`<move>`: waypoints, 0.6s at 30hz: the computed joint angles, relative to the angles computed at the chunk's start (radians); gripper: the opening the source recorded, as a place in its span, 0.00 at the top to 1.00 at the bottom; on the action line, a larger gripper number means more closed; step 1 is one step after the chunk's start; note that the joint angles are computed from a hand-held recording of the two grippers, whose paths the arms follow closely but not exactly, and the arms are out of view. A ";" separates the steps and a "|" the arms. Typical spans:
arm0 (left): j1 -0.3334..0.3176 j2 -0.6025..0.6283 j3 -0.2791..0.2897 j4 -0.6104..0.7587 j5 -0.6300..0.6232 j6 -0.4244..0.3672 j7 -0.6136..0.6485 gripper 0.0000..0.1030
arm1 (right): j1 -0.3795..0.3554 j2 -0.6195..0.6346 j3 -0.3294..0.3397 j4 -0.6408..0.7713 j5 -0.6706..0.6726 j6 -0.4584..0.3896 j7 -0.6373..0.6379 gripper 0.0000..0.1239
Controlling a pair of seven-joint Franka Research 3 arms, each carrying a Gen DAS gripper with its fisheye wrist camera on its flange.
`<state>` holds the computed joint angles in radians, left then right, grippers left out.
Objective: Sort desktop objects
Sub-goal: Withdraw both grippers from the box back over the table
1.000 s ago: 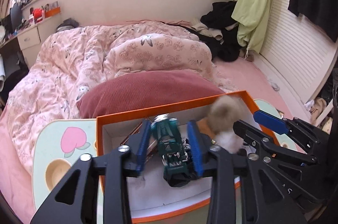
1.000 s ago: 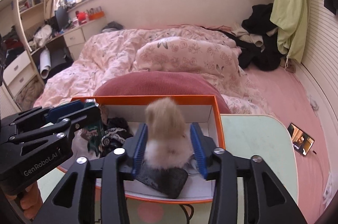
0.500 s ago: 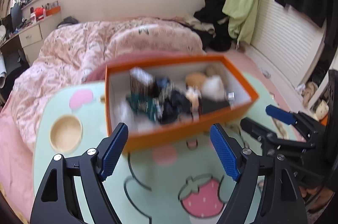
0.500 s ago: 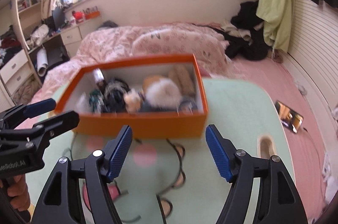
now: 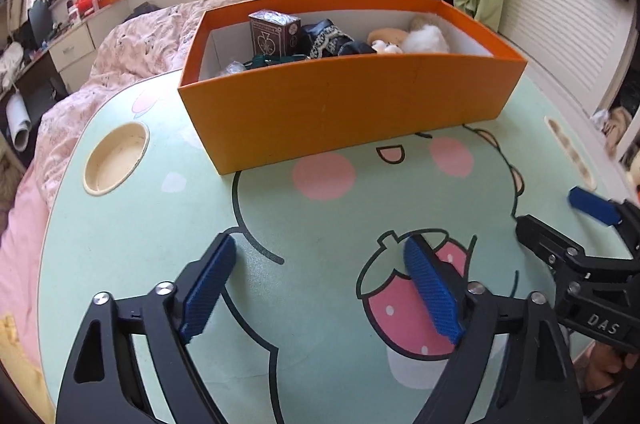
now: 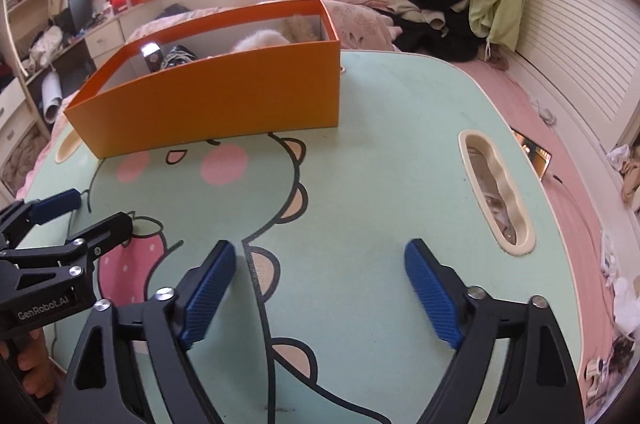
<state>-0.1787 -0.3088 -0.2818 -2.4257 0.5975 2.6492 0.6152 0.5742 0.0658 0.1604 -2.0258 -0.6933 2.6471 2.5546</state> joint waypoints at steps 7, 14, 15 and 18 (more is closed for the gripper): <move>-0.006 -0.017 0.003 -0.011 -0.011 0.003 0.011 0.00 | -0.004 -0.008 -0.001 -0.020 -0.034 0.026 0.020 0.17; -0.003 -0.009 -0.005 -0.010 -0.001 0.004 0.007 0.00 | -0.009 -0.016 0.004 -0.031 -0.032 0.032 0.017 0.17; -0.003 -0.009 -0.004 -0.011 -0.001 0.005 0.007 0.00 | -0.010 -0.017 0.004 -0.033 -0.035 0.035 0.012 0.17; -0.002 -0.007 -0.002 -0.010 -0.001 0.007 0.009 0.00 | -0.013 -0.014 0.005 -0.035 -0.033 0.050 0.001 0.17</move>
